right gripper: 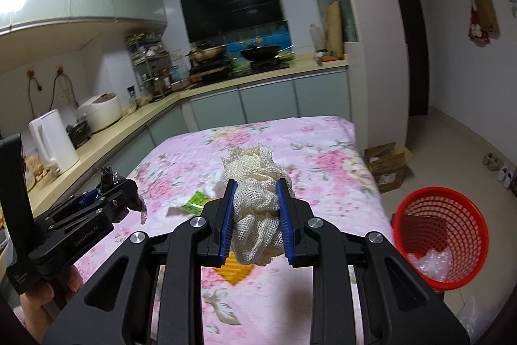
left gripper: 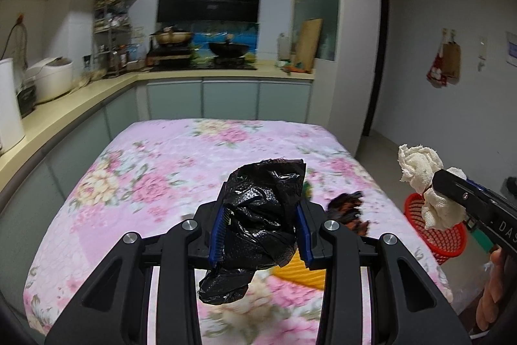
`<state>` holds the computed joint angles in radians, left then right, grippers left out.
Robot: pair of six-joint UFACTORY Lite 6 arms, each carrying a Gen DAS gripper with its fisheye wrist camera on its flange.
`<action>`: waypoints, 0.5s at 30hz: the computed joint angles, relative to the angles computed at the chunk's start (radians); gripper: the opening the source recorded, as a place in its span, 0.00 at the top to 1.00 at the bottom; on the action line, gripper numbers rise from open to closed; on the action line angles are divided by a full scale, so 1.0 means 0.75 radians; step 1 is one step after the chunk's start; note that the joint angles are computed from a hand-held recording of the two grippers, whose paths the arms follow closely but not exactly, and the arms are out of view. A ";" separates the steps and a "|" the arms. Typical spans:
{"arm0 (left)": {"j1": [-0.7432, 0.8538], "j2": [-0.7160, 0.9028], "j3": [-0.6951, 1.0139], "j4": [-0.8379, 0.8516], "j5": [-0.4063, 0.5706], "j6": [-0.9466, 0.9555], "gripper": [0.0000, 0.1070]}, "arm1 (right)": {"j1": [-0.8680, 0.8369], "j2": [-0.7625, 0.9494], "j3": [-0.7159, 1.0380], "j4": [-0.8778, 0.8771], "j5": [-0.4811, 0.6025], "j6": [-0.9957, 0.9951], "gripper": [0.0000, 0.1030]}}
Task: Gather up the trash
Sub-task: 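Carry the black bag and white mesh net in both tools to the red basket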
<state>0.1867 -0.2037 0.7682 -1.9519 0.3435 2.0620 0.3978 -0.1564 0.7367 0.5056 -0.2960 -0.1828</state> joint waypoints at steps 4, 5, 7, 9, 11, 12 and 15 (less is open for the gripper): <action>-0.149 -0.017 0.005 -0.167 -0.059 0.153 0.68 | -0.093 -0.083 -0.072 -0.093 0.013 0.093 0.76; -0.198 -0.011 0.015 -0.222 -0.078 0.200 0.68 | -0.113 -0.102 -0.086 -0.116 0.020 0.116 0.76; -0.267 0.005 0.032 -0.302 -0.104 0.268 0.68 | -0.174 -0.142 -0.119 -0.202 0.036 0.200 0.76; -0.349 0.022 0.049 -0.427 -0.131 0.382 0.68 | -0.218 -0.178 -0.148 -0.234 0.043 0.227 0.76; -0.421 0.049 0.071 -0.543 -0.147 0.490 0.68 | -0.279 -0.208 -0.175 -0.306 0.052 0.294 0.76; -0.452 0.067 0.084 -0.591 -0.153 0.534 0.68 | -0.307 -0.220 -0.186 -0.337 0.056 0.325 0.76; -0.528 0.123 0.128 -0.689 -0.168 0.615 0.68 | -0.387 -0.255 -0.221 -0.478 0.064 0.456 0.76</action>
<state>-0.2096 -0.1117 0.8639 -2.4686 0.2176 2.5231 0.1074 -0.3474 0.5713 0.1474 -0.2477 0.1590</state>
